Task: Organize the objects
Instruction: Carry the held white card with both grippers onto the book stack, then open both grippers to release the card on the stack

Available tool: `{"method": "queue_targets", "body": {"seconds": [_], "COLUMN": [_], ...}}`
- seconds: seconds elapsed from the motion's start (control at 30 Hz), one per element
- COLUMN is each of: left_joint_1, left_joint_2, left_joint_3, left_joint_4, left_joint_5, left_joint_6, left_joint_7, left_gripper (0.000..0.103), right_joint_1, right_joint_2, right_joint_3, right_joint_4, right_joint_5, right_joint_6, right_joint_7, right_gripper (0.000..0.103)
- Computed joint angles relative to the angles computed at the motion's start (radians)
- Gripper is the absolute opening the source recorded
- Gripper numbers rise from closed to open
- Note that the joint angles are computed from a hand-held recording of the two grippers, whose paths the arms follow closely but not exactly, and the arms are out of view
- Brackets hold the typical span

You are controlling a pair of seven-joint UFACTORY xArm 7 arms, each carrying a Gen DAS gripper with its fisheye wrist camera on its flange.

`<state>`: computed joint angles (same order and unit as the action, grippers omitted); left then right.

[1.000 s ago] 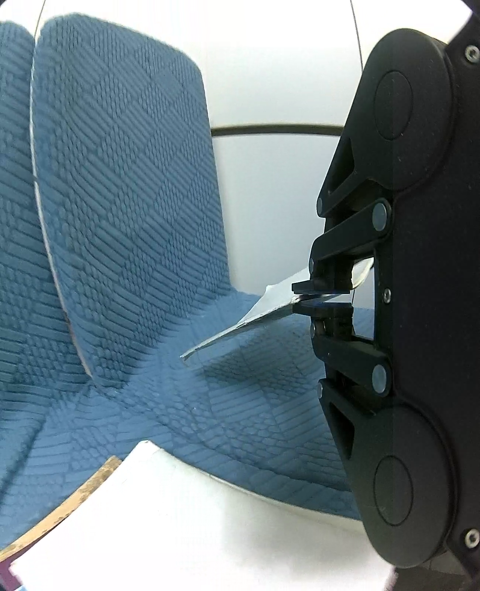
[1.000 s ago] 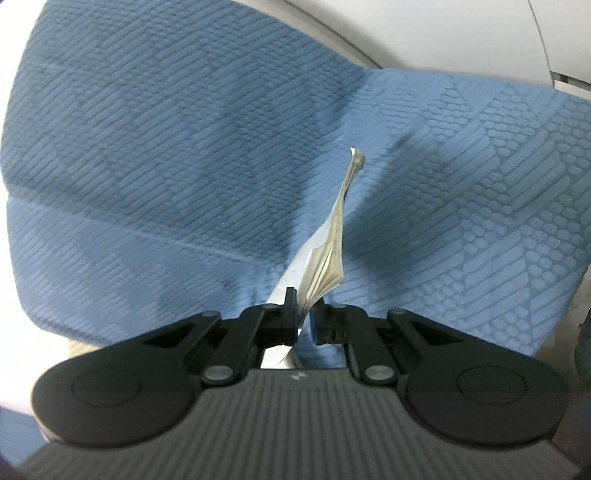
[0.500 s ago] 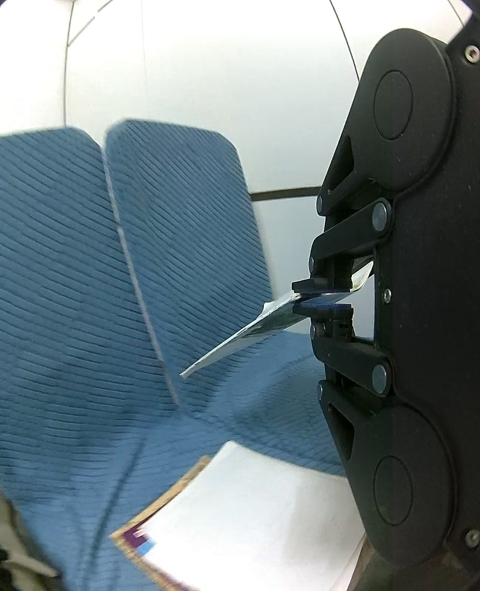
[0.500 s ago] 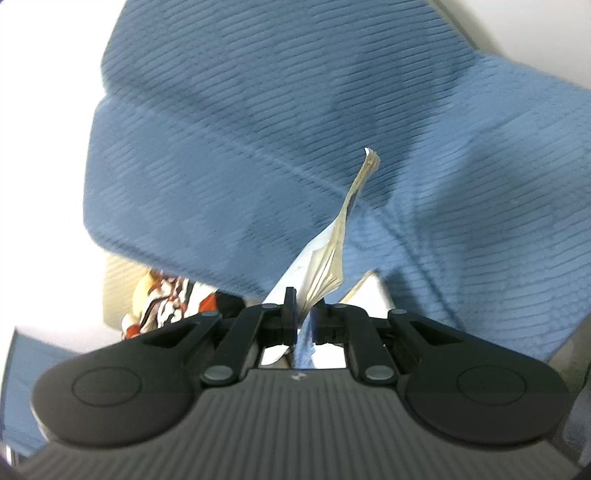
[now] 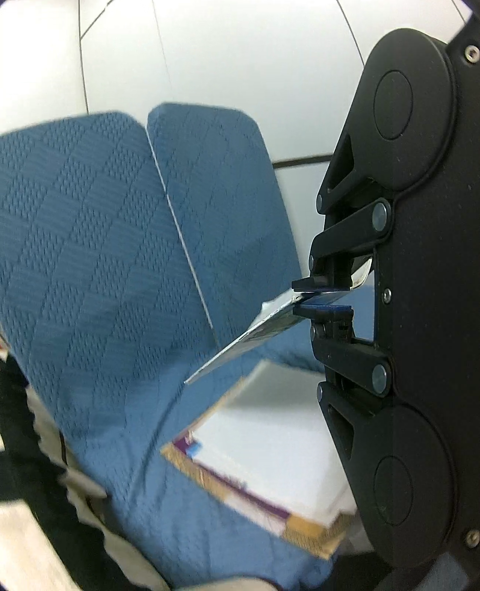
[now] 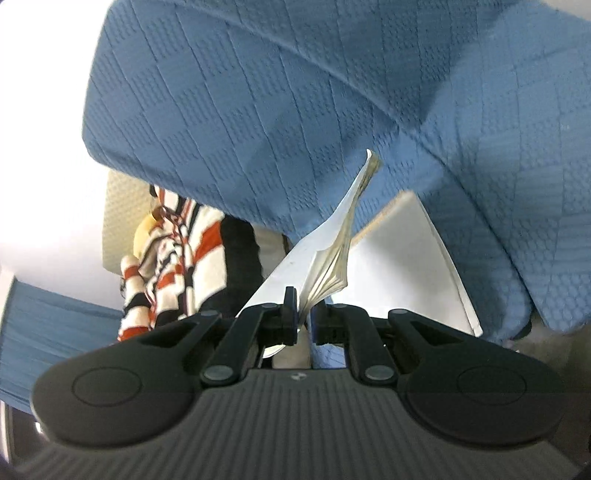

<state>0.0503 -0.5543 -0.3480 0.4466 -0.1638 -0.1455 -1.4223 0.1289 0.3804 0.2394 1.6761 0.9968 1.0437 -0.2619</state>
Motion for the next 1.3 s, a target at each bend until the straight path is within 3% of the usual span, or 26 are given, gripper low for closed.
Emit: {"method": "queue_targets", "body": {"seconds": [0.3,0.4,0.83,1.0,1.2,1.23,1.3], "left_joint_1": [-0.051,-0.041,-0.125,-0.109,-0.082,-0.080,-0.070], "left_joint_2": [0.019,0.044,0.155,0.137,0.107,0.098,0.071], "left_joint_3": [0.021,0.000,0.038,0.019,-0.020,-0.027,-0.043], "left_joint_4": [-0.130,-0.144,-0.140,-0.131,-0.123,-0.125,-0.129], "left_joint_5": [-0.014,-0.013,-0.034,-0.028,-0.003,0.001,0.015], "left_joint_6": [-0.034,-0.042,-0.047,-0.006,0.046,0.053,0.072], "left_joint_7": [-0.013,-0.004,0.038,0.047,0.013,0.001,-0.019], "left_gripper": [0.005,0.005,0.006,0.009,0.021,0.029,0.040], "right_joint_1": [0.041,0.048,0.064,0.053,0.044,0.044,0.041], "right_joint_2": [-0.026,-0.019,0.010,0.019,0.016,0.016,0.018], "right_joint_3": [0.001,0.005,0.002,0.007,0.007,0.006,0.001], "right_joint_4": [-0.130,-0.158,-0.207,-0.203,-0.194,-0.192,-0.181], "right_joint_5": [-0.034,-0.028,-0.128,-0.133,-0.143,-0.146,-0.159], "right_joint_6": [-0.100,-0.129,-0.178,-0.162,-0.128,-0.119,-0.090], "right_joint_7": [-0.091,-0.104,-0.025,-0.007,-0.003,-0.001,0.013], "right_gripper": [0.010,0.010,0.011,0.011,0.012,0.013,0.027]}}
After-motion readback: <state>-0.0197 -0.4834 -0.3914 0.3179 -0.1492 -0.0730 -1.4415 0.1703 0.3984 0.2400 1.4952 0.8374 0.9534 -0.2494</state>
